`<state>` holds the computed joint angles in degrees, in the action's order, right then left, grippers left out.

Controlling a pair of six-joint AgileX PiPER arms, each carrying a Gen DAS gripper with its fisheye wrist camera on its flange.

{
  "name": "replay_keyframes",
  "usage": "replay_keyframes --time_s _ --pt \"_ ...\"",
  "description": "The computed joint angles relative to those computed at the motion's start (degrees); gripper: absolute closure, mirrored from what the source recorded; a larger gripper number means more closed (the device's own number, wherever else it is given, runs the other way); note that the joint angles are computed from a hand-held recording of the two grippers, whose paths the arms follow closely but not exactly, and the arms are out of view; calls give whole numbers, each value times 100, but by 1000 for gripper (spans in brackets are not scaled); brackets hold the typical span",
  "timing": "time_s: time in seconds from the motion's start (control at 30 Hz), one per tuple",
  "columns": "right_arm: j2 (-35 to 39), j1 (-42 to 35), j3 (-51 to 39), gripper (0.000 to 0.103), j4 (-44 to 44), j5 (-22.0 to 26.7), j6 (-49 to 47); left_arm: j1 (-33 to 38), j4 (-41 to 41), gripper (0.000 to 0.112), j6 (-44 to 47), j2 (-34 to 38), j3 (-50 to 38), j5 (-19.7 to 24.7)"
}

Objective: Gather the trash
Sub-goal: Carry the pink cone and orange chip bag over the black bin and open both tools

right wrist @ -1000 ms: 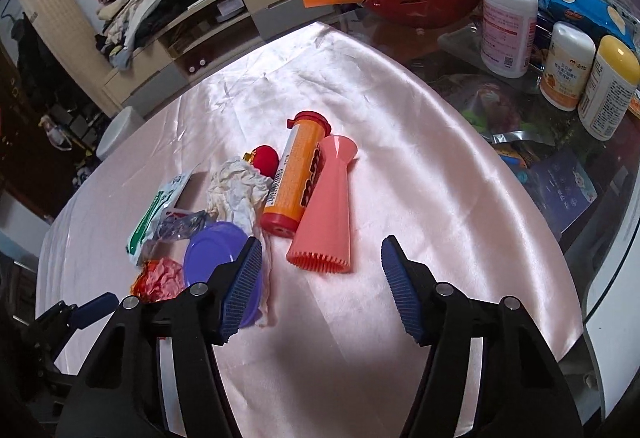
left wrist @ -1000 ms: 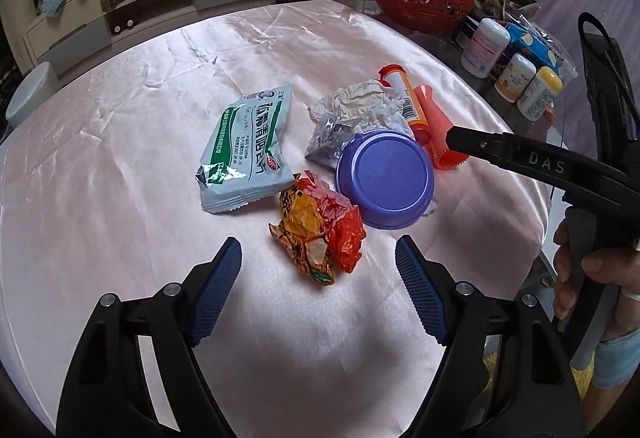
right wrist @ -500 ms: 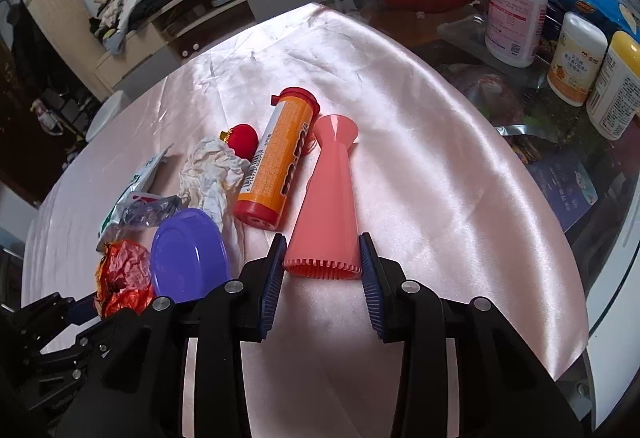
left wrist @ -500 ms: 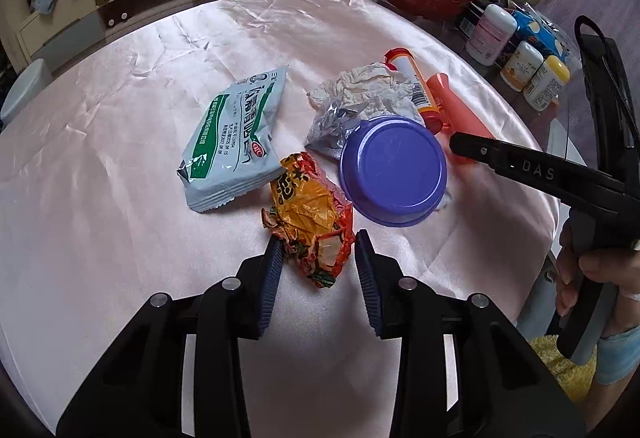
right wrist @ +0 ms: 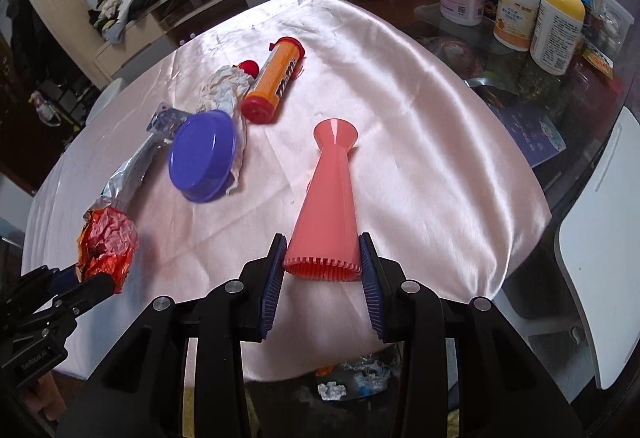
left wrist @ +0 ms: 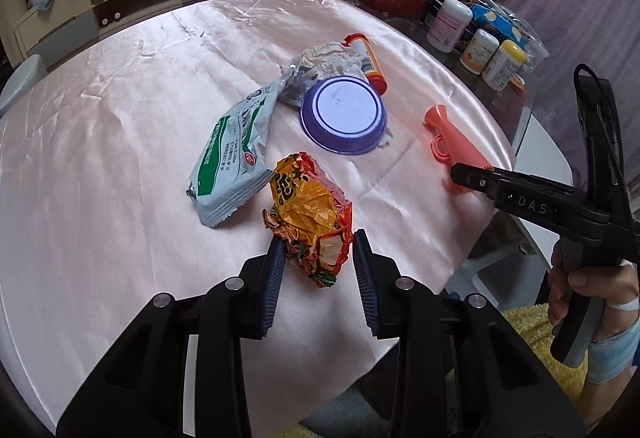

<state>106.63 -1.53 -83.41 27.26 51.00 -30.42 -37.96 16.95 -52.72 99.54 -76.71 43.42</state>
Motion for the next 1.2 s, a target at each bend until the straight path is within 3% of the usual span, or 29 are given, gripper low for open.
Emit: replay_keyframes --time_s 0.33,0.67,0.93,1.2 --pt "-1090 -346 1309 65 305 -108 -584 -823 35 80 -654 -306 668 -107" --pt "-1740 -725 2227 65 494 -165 -1122 -1497 190 80 -1196 -240 776 -89" --pt "-2049 -1210 2910 65 612 -175 -1661 -1895 126 80 -1270 110 597 -160" --pt "-2004 -1494 3455 65 538 -326 -1950 -1963 -479 80 -822 740 421 -462"
